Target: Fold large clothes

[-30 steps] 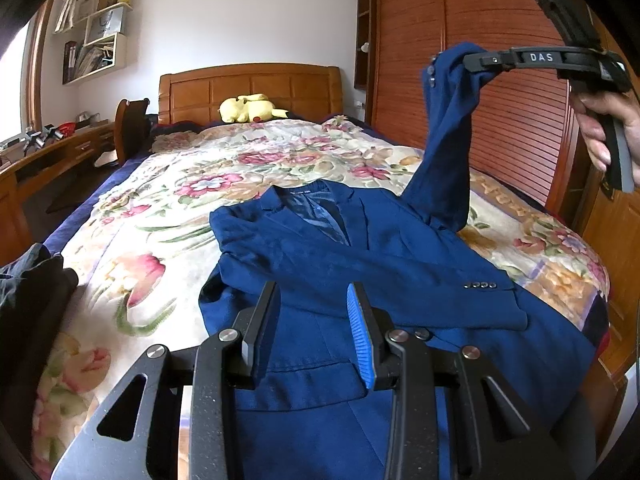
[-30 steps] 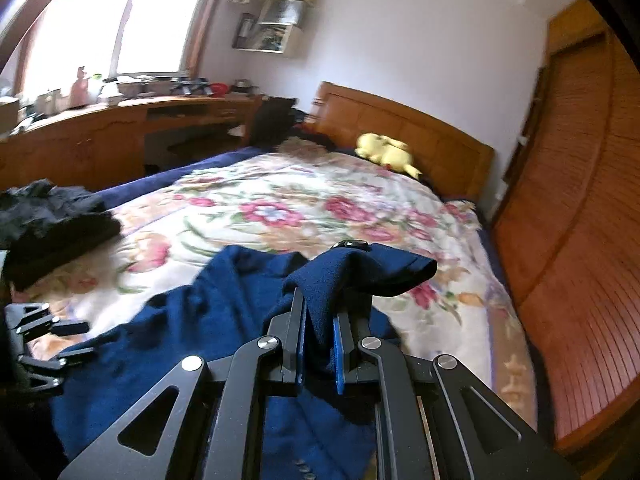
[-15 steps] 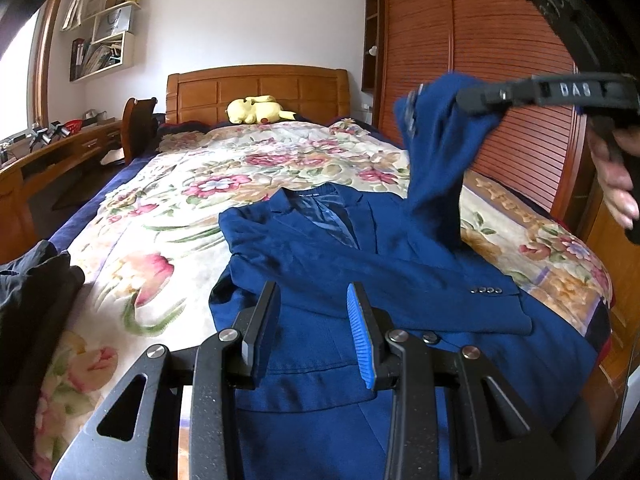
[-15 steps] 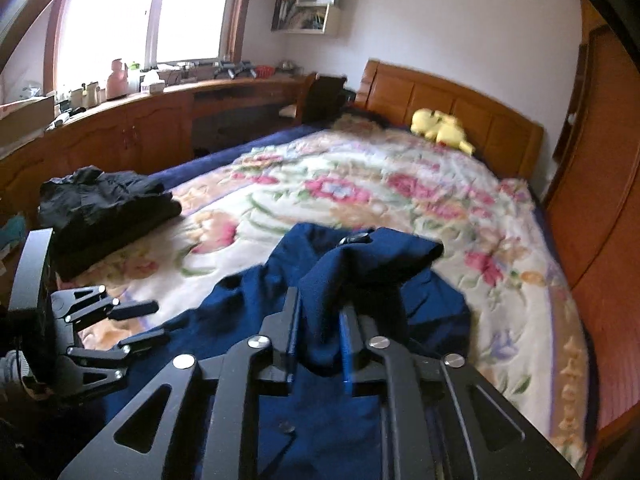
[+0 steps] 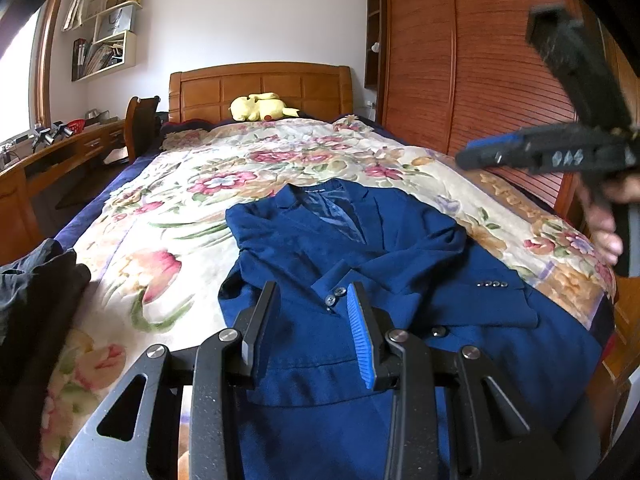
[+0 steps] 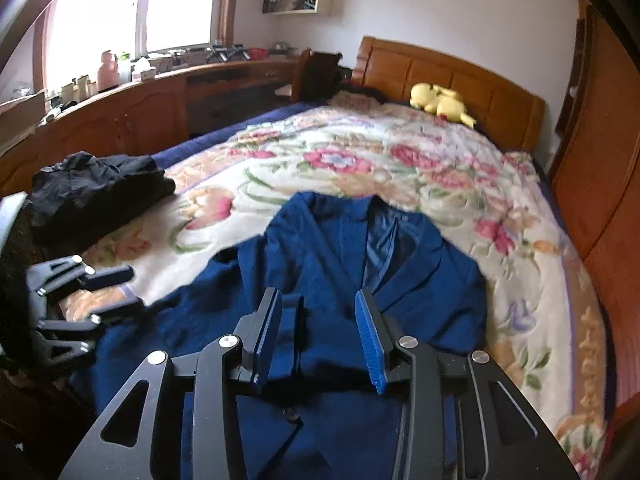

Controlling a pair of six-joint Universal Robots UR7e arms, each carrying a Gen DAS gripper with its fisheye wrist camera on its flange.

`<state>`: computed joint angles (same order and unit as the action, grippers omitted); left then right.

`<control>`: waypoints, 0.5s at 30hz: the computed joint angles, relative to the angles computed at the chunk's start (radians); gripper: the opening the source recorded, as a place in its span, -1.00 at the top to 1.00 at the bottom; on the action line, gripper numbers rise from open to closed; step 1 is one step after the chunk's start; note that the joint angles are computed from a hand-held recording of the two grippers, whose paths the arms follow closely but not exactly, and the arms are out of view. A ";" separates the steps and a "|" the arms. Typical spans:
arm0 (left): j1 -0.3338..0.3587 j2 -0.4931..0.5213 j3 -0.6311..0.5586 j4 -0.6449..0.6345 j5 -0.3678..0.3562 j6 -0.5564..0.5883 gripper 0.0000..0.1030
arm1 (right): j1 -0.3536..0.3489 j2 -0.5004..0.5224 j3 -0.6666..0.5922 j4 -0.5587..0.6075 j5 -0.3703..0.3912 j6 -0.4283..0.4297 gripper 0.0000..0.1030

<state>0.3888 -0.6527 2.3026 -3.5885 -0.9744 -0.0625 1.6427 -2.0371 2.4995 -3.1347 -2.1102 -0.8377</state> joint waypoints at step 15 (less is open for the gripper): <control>0.060 -0.082 0.066 0.005 -0.015 -0.014 0.29 | -0.168 0.401 -0.133 -0.075 0.100 0.136 0.23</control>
<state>0.4487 -0.7351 2.3682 -3.5838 -0.9891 -0.0768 1.4743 -1.6360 2.3662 -3.2094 -2.0102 -0.7018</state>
